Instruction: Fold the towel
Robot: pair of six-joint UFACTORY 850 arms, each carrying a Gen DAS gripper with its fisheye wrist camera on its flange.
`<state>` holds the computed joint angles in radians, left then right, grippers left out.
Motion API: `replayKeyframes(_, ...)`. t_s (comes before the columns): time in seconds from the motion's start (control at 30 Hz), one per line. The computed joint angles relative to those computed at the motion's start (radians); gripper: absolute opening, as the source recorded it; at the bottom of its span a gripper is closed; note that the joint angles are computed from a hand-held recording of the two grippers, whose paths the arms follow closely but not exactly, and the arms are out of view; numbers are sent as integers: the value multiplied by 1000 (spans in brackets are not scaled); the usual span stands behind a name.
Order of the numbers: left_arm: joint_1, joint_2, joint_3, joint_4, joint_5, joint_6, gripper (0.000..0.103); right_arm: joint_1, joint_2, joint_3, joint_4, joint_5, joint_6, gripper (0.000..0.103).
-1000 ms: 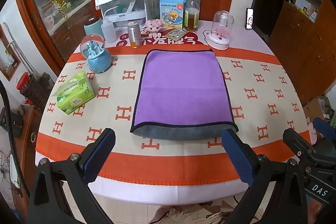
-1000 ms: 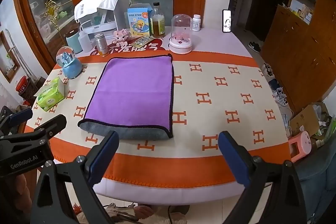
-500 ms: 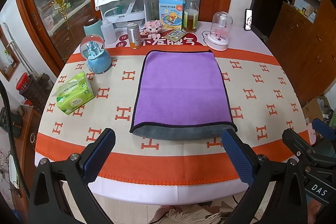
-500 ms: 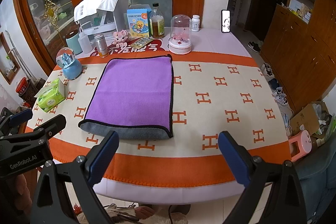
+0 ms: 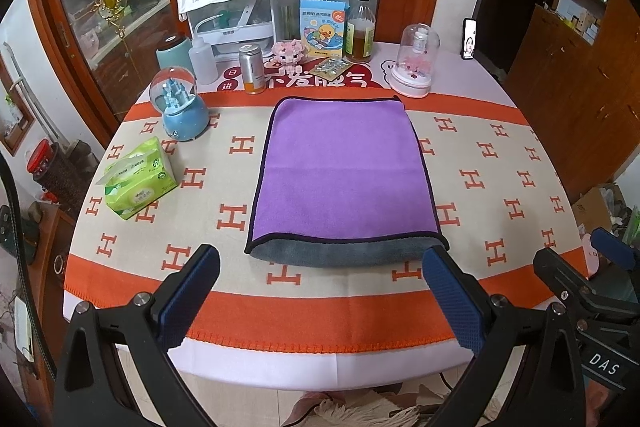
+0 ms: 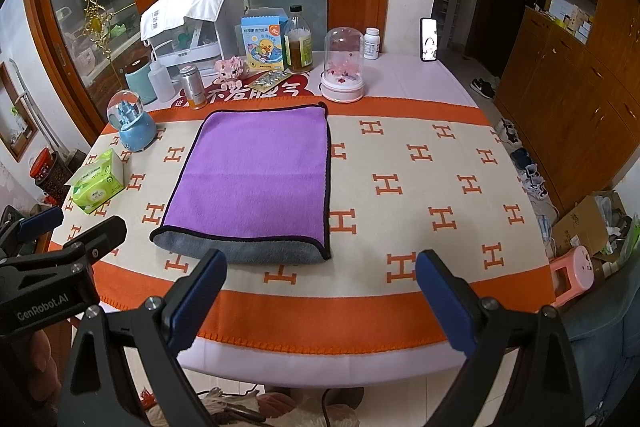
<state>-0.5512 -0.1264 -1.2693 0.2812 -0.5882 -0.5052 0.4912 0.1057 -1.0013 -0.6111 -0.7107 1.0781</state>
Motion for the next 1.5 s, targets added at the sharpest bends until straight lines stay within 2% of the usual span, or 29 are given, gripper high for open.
replayKeyframes(1.0,18,-4,10,-38,26,73,101,18,-27,-14,-2,-29,32,93)
replayKeyframes(1.5,9,15,34,-16,39,59,101,31,-19,-17,-21,-42,52,93)
